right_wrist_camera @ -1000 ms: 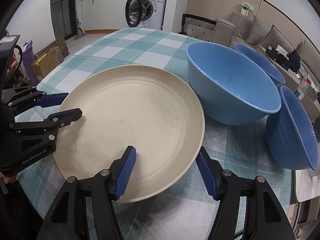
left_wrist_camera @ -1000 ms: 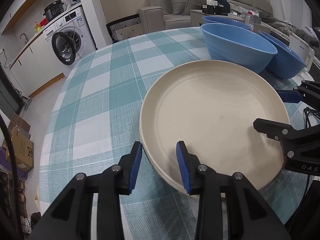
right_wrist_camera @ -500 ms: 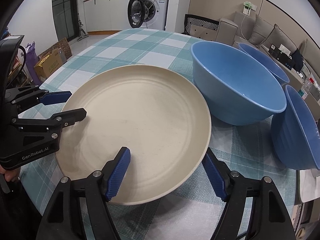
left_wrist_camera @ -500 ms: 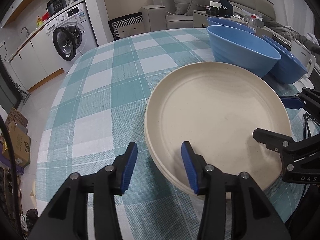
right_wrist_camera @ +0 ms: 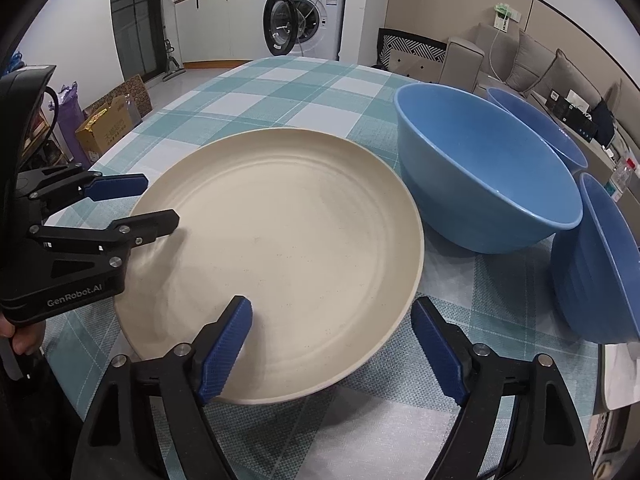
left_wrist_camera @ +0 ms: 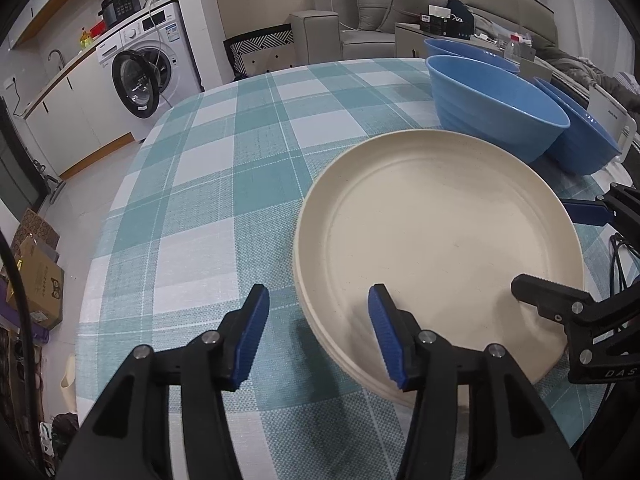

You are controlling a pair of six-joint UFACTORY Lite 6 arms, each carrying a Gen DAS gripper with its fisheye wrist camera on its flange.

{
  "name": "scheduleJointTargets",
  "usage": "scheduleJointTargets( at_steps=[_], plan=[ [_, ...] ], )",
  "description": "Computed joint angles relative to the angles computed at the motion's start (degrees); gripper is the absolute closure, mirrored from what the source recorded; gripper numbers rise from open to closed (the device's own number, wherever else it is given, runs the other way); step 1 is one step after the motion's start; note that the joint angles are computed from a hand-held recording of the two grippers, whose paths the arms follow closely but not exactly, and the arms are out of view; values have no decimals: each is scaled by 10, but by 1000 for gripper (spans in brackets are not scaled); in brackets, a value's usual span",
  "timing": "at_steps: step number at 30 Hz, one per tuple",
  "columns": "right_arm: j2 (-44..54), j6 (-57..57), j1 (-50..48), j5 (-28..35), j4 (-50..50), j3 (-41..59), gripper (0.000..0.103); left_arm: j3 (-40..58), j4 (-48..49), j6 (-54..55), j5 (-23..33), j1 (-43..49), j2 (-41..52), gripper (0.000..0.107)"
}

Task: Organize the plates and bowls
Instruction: 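Open both tools and pull them back from the stacked plates, then move both tools toward the blue bowls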

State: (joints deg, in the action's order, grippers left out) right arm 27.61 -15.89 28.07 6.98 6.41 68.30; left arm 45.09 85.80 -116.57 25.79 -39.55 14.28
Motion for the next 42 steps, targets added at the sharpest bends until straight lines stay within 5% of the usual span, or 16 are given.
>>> scheduleJointTargets(
  at_steps=[4, 8, 12, 21, 42],
  plan=[
    [-13, -109, -7, 0, 109, -7, 5, -9, -4, 7, -3, 6, -15, 47],
    [-31, -214, -14, 3, 218, -14, 1, -27, 16, -17, -4, 10, -45, 14],
    [-53, -278, -20, 7, 283, -25, 1, -41, 30, -32, -10, 12, -76, 5],
    [-142, -406, -42, 24, 403, -74, 1, -60, 40, -48, -36, 13, -139, 4],
    [-331, -409, -166, 113, 374, -92, 1, 44, -67, 92, 4, -27, -132, 4]
  ],
)
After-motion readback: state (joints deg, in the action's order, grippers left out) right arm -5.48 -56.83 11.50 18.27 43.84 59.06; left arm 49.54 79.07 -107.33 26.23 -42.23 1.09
